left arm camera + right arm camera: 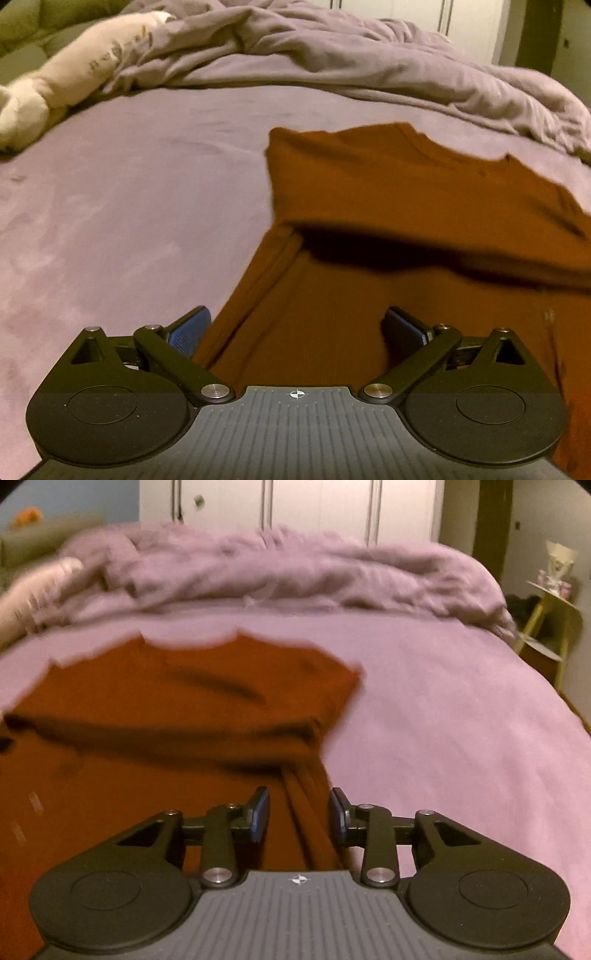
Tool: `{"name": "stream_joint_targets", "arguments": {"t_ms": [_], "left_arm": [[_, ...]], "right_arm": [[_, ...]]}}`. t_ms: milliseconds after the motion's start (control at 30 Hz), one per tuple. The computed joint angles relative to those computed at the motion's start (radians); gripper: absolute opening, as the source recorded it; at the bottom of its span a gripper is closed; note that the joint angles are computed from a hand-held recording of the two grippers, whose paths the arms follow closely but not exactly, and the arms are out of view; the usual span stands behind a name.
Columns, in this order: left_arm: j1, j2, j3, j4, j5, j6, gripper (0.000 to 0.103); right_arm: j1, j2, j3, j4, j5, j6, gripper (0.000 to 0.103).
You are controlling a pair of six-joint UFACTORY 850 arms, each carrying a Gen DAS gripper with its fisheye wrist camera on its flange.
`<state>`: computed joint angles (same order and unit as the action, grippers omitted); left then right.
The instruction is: Fold small clothes
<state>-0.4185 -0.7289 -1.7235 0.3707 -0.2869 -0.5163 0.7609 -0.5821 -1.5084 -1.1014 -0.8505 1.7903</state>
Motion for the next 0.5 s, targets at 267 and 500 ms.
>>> {"name": "stream_joint_targets", "arguments": {"t_ms": [267, 500], "left_arm": [[0.026, 0.212, 0.285, -0.237, 0.004, 0.237, 0.102], [0.073, 0.345, 0.459, -0.571, -0.012, 0.541, 0.087]], "right_arm": [[0.114, 0.186, 0.209, 0.095, 0.022, 0.254, 0.057], [0.211, 0.268, 0.332, 0.101, 0.122, 0.455, 0.060]]}}
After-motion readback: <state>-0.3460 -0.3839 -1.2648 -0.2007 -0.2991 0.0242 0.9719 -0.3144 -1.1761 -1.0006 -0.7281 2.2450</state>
